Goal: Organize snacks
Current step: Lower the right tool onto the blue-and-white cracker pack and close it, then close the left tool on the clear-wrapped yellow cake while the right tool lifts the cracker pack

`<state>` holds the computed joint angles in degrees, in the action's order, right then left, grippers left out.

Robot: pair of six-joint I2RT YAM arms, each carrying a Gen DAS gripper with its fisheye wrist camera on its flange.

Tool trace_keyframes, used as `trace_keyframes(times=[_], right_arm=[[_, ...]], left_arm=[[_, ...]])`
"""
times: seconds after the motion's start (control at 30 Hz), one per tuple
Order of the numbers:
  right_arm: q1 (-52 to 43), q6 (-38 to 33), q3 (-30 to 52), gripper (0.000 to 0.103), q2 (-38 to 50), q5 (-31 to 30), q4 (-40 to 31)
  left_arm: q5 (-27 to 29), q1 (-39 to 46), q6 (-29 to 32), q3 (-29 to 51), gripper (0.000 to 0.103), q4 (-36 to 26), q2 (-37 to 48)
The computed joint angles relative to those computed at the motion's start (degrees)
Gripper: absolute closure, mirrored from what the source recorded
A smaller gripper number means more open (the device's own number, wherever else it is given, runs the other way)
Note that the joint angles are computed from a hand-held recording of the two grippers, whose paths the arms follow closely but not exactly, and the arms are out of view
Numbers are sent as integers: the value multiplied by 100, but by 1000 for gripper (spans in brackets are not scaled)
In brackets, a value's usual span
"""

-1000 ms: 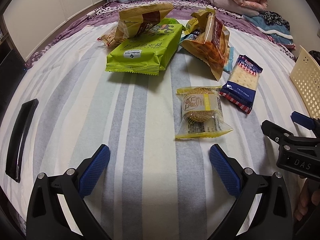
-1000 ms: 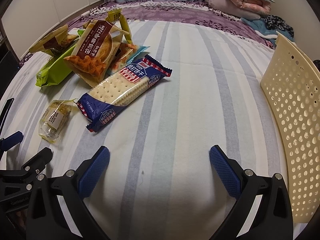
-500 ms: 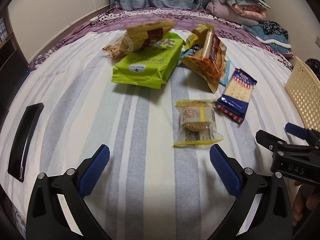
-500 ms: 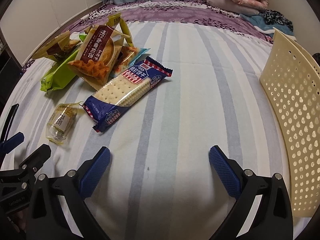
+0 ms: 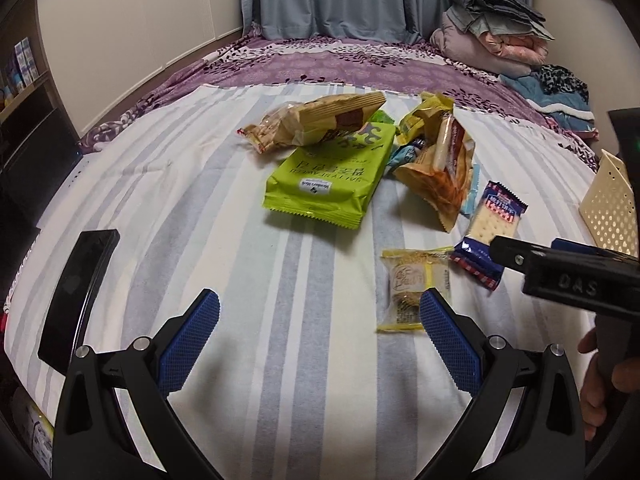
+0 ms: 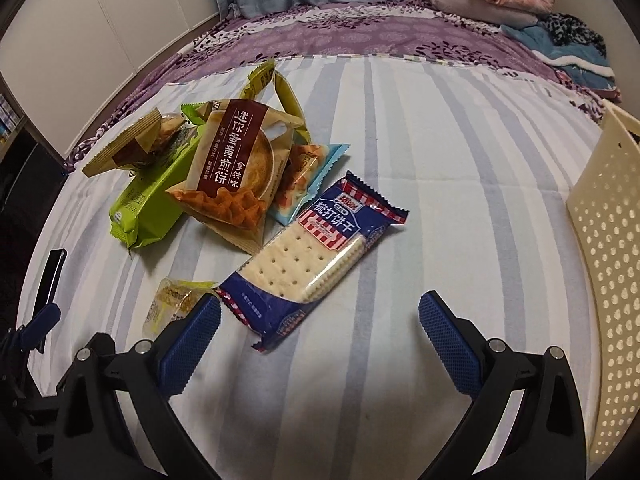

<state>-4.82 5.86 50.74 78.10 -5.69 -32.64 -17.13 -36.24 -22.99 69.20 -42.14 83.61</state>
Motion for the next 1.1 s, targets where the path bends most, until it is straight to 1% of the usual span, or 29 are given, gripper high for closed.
trace_keyframes(times=[0.13,0.27,0.33,0.4,0.43,0.47,0.5,0.57,0.6,0.63,0.77,0.87,1.1], right_arm=[[281,276,145,5,352,393,148],[540,382,387,5,750,762,213],[627,292,488,5,922,971,260],[630,162,529,6,1018,1026,296],[620,67,482,8,972,1030,335],[599,-26,440,12,915,1034,347],[556,-139,378,15,825,1019,348],[438,-308,275,27,656,902,339],[346,-386,218,30,563,798,324],[265,-451,185,35,498,701,312],[-80,-749,3,48,238,443,303],[-340,-839,-43,53,150,203,273],[-600,-973,-124,54,110,-86,369]], left_arm=[[101,160,52,-64,2,16,-34],[144,257,92,-27,2,16,66],[148,281,109,3,2,2,131],[160,289,131,26,2,-16,188],[188,297,145,48,2,-28,224],[223,312,152,79,2,-36,264],[271,333,145,89,2,-35,292],[392,377,90,142,2,-65,368],[471,404,59,153,2,-68,400],[554,429,21,175,2,-67,446],[583,368,-29,296,2,-146,611],[546,217,-10,414,2,-209,715],[592,-45,1,759,2,-258,1020]])
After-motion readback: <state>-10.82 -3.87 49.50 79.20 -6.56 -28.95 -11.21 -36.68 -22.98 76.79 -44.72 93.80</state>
